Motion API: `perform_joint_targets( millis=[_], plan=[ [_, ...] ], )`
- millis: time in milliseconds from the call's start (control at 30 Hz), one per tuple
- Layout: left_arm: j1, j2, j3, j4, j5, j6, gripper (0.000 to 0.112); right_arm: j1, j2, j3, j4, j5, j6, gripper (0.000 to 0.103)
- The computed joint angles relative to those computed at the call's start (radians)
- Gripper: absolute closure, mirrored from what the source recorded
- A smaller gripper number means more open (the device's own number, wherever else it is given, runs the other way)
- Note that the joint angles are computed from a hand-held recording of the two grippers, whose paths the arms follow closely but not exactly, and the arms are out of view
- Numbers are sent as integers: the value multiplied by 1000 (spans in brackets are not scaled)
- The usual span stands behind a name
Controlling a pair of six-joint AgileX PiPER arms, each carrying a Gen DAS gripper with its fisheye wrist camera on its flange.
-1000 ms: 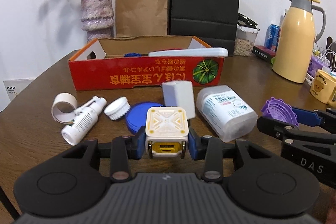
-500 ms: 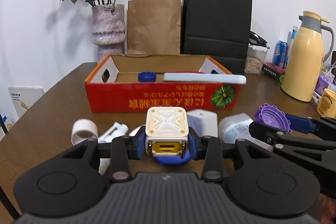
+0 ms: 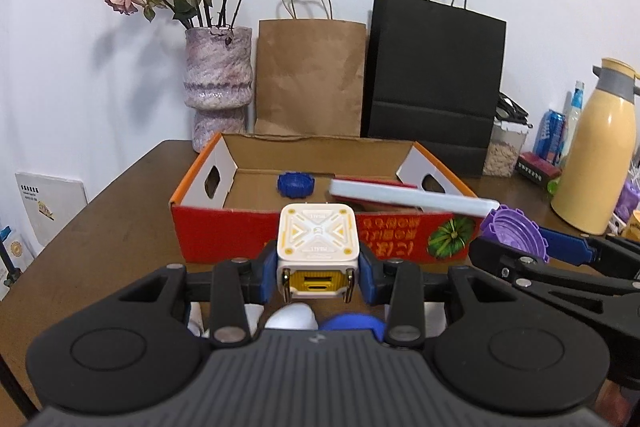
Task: Organize rigid objects
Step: 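Carry the purple cap and cube charger toward the red box with both tools, then open both tools to drop the purple cap and cube charger into the box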
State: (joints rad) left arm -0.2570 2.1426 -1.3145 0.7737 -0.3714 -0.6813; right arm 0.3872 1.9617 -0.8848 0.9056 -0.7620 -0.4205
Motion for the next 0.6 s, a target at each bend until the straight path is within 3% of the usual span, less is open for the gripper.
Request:
perform_joint_targets(
  millis=[267, 600],
  plan=[
    [-8, 68, -151, 79, 63, -120, 72, -55, 51, -112, -21, 48, -20, 51],
    [-21, 172, -371, 318, 125, -408, 72, -143, 117, -265, -88, 139, -17, 51]
  ],
)
